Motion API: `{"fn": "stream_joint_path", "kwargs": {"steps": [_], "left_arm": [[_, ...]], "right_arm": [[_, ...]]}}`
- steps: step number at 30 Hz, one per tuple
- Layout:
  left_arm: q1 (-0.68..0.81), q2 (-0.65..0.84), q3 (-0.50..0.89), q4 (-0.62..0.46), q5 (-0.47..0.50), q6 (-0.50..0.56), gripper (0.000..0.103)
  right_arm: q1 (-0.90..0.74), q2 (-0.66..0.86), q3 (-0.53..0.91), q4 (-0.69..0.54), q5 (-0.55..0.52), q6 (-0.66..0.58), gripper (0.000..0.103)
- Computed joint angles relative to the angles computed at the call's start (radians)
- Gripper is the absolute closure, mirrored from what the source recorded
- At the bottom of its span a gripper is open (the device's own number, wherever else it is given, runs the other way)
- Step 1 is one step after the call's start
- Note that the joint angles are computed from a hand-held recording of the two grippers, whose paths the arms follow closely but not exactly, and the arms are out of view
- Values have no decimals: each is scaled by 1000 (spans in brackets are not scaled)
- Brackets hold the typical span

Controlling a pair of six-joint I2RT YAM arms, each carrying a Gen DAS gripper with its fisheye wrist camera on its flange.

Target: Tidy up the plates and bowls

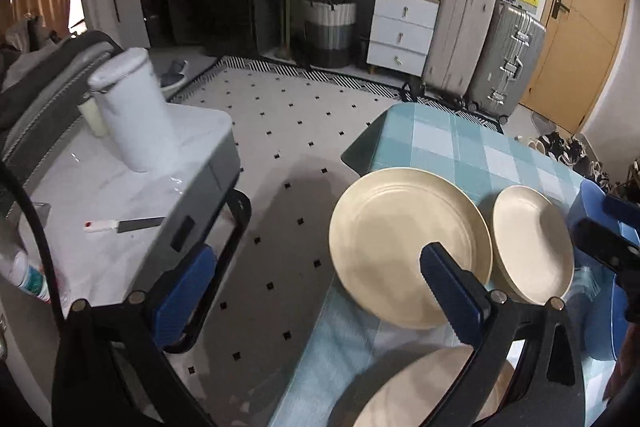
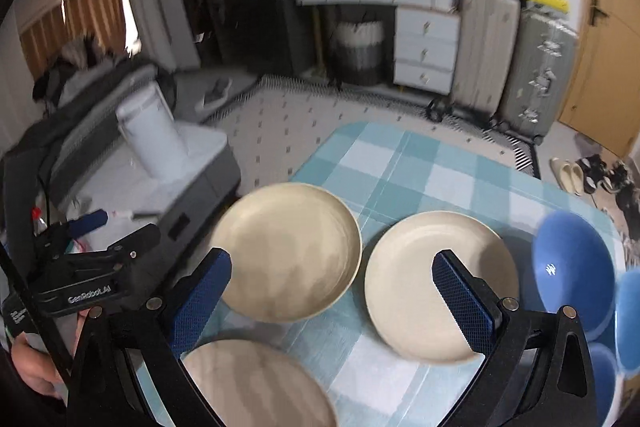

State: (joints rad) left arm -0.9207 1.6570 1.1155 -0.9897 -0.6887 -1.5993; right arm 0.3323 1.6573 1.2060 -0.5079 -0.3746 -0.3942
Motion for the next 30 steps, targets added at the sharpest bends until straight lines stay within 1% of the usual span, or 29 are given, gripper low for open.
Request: {"fn": "stream_joint_path", "kwargs": {"steps": [2, 3, 5, 9, 10, 13, 17, 19, 22, 24, 28, 30], "left_arm": [[45, 2, -25, 69, 27, 68, 1], [70, -2, -46, 122, 49, 113, 1], [111, 11, -62, 185, 86, 170, 1], [157, 31, -88, 243, 110, 205, 1], [169, 39, -91, 257, 115, 219, 1], [194, 38, -127, 323, 137, 261, 1], [236, 44, -172, 433, 202, 313, 1], [248, 41, -185, 450, 213, 307, 1], [267, 40, -197, 480, 232, 325, 1], [275, 64, -177, 460, 234, 338, 1], [292, 69, -185, 478, 253, 349, 2], [306, 56, -207, 507, 274, 353, 3]], "right_arm": [[43, 117, 95, -9, 45, -17, 0], [55, 156, 125, -10, 63, -29, 0], [83, 236, 187, -9, 90, -56, 0], [110, 347, 265, -13, 121, -98, 0], [119, 391, 308, -28, 134, -100, 0], [118, 448, 352, -41, 135, -108, 1], [127, 539, 448, -91, 148, -110, 1], [133, 589, 511, -128, 165, -107, 3], [140, 610, 537, -129, 167, -103, 4], [147, 630, 561, -135, 177, -99, 4], [162, 699, 651, -203, 194, -95, 5], [169, 713, 665, -206, 203, -95, 6]]}}
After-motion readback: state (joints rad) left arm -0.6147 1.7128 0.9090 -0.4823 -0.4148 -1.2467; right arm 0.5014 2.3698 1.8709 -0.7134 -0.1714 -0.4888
